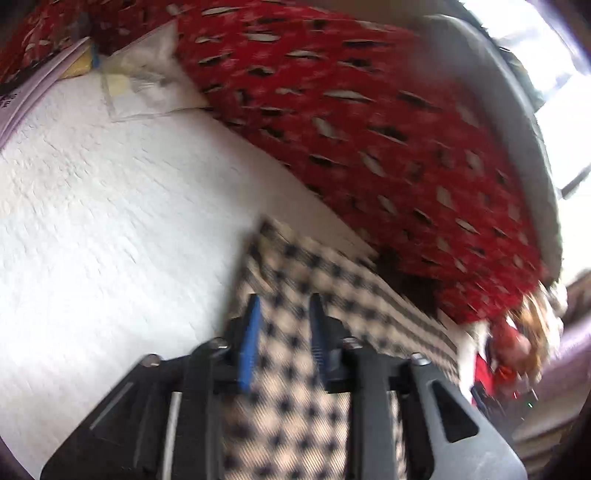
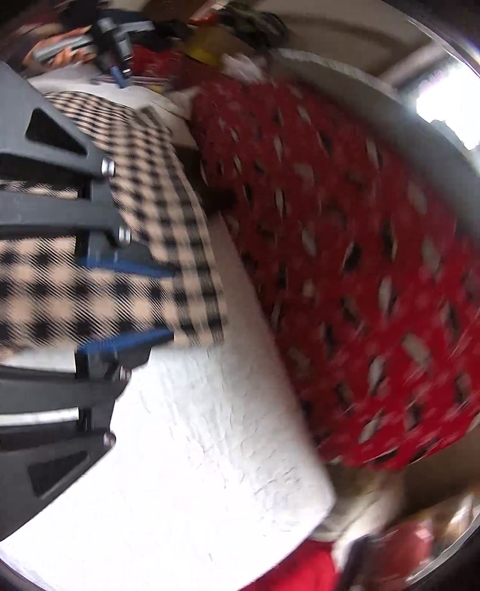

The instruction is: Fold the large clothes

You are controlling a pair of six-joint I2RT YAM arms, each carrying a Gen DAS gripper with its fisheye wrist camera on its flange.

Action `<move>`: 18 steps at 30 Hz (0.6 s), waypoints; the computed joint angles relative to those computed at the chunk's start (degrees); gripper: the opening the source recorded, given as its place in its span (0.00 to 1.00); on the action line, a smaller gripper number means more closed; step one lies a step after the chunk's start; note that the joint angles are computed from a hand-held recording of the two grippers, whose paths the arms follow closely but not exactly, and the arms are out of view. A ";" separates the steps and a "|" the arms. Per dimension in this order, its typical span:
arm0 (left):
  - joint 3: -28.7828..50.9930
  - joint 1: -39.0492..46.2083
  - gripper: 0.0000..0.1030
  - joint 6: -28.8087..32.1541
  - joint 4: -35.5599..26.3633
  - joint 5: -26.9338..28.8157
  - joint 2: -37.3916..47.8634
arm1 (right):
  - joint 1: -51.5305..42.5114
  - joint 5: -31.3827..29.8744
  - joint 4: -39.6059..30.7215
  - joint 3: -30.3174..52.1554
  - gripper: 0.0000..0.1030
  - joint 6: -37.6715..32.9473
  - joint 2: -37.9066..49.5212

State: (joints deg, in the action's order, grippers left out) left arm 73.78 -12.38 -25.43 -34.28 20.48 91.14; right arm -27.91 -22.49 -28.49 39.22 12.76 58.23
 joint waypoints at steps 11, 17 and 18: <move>-7.70 -14.07 0.42 -1.07 -6.13 -13.08 -7.13 | 15.77 13.95 -17.52 -2.81 0.50 4.02 -15.82; -13.35 -24.48 0.71 -5.56 -6.34 -23.39 -7.06 | 29.35 22.76 -22.25 -11.16 0.58 15.73 -20.34; -14.06 -25.17 0.73 -6.02 -5.71 -24.33 -6.85 | 33.41 26.24 -22.08 -12.37 0.58 19.16 -21.74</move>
State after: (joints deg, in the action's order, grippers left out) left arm 59.72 -37.55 -31.45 -40.00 -3.86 84.29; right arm 5.50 3.76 -50.58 26.85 31.91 36.49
